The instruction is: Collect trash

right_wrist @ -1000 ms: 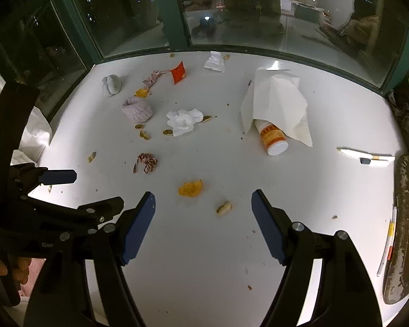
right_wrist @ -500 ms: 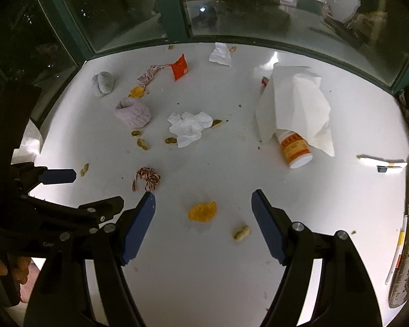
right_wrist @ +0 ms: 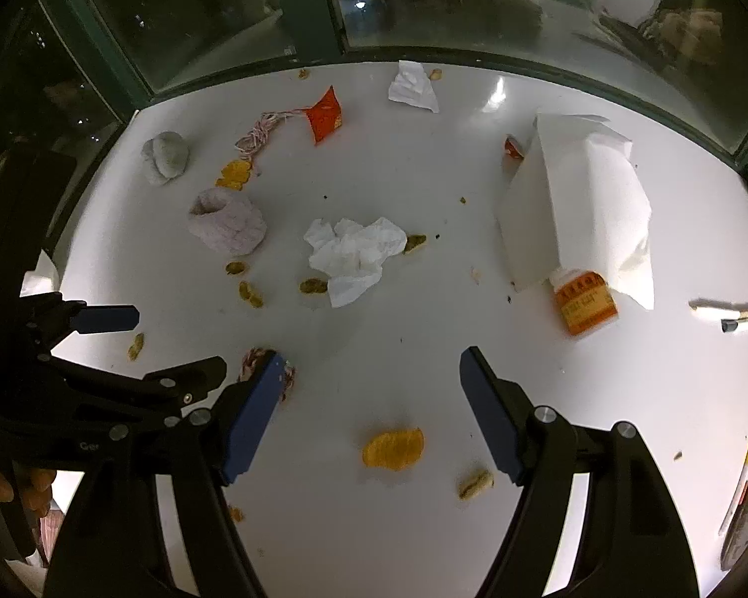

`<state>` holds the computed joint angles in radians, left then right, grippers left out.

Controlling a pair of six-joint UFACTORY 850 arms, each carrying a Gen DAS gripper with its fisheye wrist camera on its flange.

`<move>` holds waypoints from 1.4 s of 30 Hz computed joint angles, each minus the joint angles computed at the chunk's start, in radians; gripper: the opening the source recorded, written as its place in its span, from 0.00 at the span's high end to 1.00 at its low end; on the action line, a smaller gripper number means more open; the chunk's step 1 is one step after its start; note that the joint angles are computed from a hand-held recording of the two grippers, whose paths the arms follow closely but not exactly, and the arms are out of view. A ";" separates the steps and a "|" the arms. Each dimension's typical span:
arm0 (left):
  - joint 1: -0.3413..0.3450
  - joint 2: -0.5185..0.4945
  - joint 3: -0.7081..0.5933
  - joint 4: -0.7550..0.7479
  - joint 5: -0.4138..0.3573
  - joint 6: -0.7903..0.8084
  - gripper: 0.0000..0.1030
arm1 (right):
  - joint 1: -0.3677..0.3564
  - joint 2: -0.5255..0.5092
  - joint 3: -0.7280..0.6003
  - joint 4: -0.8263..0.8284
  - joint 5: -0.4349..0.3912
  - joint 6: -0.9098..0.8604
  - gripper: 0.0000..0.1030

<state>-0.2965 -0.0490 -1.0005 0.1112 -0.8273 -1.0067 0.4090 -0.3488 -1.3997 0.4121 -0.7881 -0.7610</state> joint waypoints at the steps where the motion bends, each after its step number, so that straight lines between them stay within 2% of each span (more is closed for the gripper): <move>1: 0.009 -0.004 0.000 -0.003 0.005 0.008 0.11 | 0.004 -0.008 -0.008 -0.004 0.002 0.005 0.32; 18: 0.097 -0.074 -0.047 0.056 0.020 0.033 0.11 | 0.043 -0.136 -0.137 -0.008 0.018 0.029 0.32; 25: 0.098 -0.087 -0.066 0.100 0.006 0.033 0.11 | 0.043 -0.154 -0.158 -0.007 0.017 0.037 0.32; 31: 0.103 -0.126 -0.099 0.104 0.015 0.028 0.11 | 0.043 -0.155 -0.159 -0.007 0.016 0.038 0.32; 42: 0.099 -0.127 -0.103 0.190 0.042 -0.005 0.11 | 0.045 -0.170 -0.177 -0.015 0.010 0.046 0.32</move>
<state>-0.1972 -0.1765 -1.1040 0.3009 -0.7851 -1.0116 0.4538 -0.5184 -1.5769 0.3968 -0.7779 -0.7154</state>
